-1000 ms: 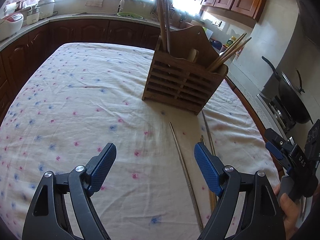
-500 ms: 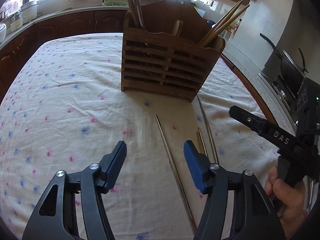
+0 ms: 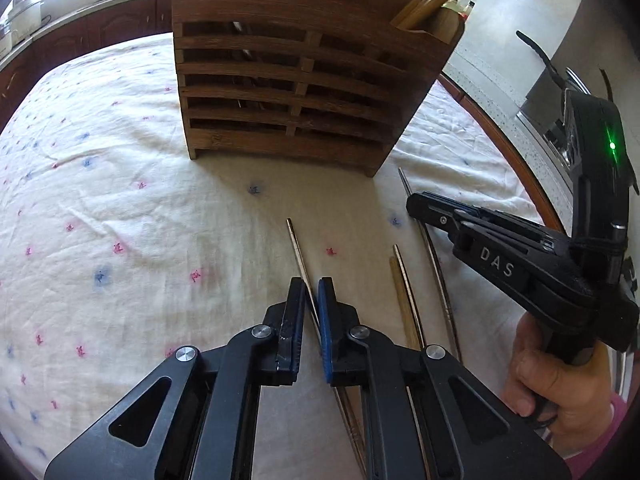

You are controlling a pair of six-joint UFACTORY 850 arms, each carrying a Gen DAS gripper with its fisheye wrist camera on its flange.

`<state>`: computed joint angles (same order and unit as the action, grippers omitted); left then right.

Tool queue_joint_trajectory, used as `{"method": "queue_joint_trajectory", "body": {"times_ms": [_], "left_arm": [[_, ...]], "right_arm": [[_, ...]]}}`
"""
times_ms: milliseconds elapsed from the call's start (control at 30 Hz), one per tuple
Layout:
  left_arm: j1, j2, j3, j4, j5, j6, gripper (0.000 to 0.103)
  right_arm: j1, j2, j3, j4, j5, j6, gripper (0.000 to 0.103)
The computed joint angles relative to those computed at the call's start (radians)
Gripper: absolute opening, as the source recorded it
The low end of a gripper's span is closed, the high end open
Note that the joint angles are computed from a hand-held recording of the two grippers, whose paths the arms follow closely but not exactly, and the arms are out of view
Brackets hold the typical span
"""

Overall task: Organize utensils
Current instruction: 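Grasp a metal chopstick with the left tool while the right tool grasps another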

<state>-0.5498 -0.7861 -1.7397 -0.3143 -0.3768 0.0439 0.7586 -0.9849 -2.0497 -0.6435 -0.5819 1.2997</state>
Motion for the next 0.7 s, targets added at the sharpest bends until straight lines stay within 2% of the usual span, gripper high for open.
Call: {"method": "queue_joint_trajectory", "body": {"times_ms": [100,233,367,433,533,667,700], "left_arm": [[0.007,0.024,0.041,-0.077,-0.003,0.107,0.006],[0.015,0.104,0.167,-0.192,0.027,0.269,0.006],[0.014,0.173,0.268,-0.224,0.042,0.326,0.005],[0.011,0.189,0.288,-0.196,0.044,0.299,0.005],[-0.001,0.191,0.280,-0.043,0.046,0.141,0.007],[-0.010,0.173,0.249,0.047,0.036,0.031,0.027],[-0.012,0.168,0.242,0.071,0.035,0.009,0.028]], "right_arm": [[0.021,0.050,0.083,-0.041,0.002,0.013,0.007],[0.053,0.150,0.247,-0.090,0.046,0.076,0.007],[0.087,0.238,0.387,-0.149,0.086,0.171,0.007],[0.103,0.264,0.427,-0.175,0.093,0.224,0.007],[0.111,0.284,0.462,-0.218,0.107,0.298,0.008],[0.104,0.282,0.452,-0.207,0.098,0.320,0.010],[0.104,0.276,0.442,-0.206,0.087,0.319,0.013]]}}
